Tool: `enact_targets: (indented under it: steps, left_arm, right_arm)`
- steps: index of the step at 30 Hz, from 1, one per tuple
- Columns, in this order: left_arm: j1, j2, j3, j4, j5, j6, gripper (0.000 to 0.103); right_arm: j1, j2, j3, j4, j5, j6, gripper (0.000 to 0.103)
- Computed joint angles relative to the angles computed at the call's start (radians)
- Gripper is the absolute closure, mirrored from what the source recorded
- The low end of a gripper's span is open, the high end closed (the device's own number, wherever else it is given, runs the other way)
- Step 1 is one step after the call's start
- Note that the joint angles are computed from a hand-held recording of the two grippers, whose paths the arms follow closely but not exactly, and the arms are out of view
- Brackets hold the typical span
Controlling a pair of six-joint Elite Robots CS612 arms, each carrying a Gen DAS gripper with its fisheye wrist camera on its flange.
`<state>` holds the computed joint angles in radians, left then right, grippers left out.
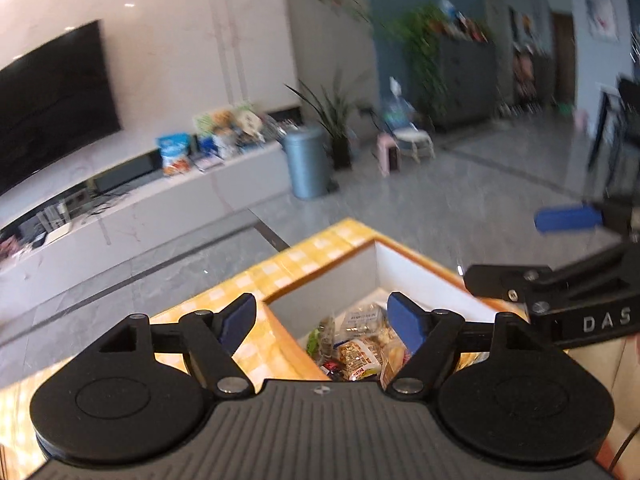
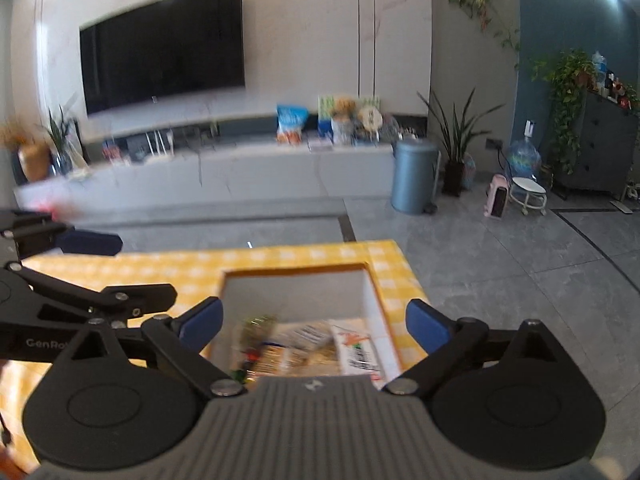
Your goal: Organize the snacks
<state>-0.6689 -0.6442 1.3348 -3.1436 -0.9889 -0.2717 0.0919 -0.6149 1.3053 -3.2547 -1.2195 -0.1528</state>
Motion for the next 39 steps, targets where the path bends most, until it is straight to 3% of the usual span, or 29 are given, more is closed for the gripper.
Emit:
enact_targets:
  steps: [4, 9, 12, 16, 20, 28, 34, 39]
  left_arm:
    - [-0.028, -0.028, 0.081, -0.115, 0.117, -0.076, 0.011]
    - [-0.071, 0.0, 0.121, -0.271, 0.332, -0.065, 0.004]
    - [-0.083, 0.009, 0.137, -0.289, 0.383, -0.068, 0.004]
    - [-0.085, 0.001, 0.173, -0.242, 0.377, -0.169, 0.004]
    - [-0.068, -0.013, 0.196, -0.156, 0.299, -0.293, 0.004]
    - [-0.051, -0.017, 0.212, -0.062, 0.187, -0.376, 0.004]
    - [-0.053, -0.007, 0.218, -0.027, 0.145, -0.401, 0.004]
    - [-0.05, 0.002, 0.213, 0.011, 0.117, -0.436, 0.004]
  right_arm:
    - [-0.002, -0.033, 0.098, -0.144, 0.031, 0.087, 0.006]
    - [0.004, -0.048, 0.194, -0.318, 0.002, 0.165, 0.003]
    - [0.013, -0.048, 0.231, -0.377, -0.029, 0.178, 0.003]
    - [0.02, -0.042, 0.26, -0.4, -0.04, 0.18, 0.003]
    - [0.027, -0.021, 0.266, -0.405, -0.057, 0.175, 0.003]
    - [0.033, 0.025, 0.268, -0.37, -0.095, 0.091, 0.003]
    - [0.019, 0.045, 0.246, -0.286, -0.045, 0.16, 0.003]
    - [0.022, 0.061, 0.235, -0.288, -0.031, 0.14, 0.003]
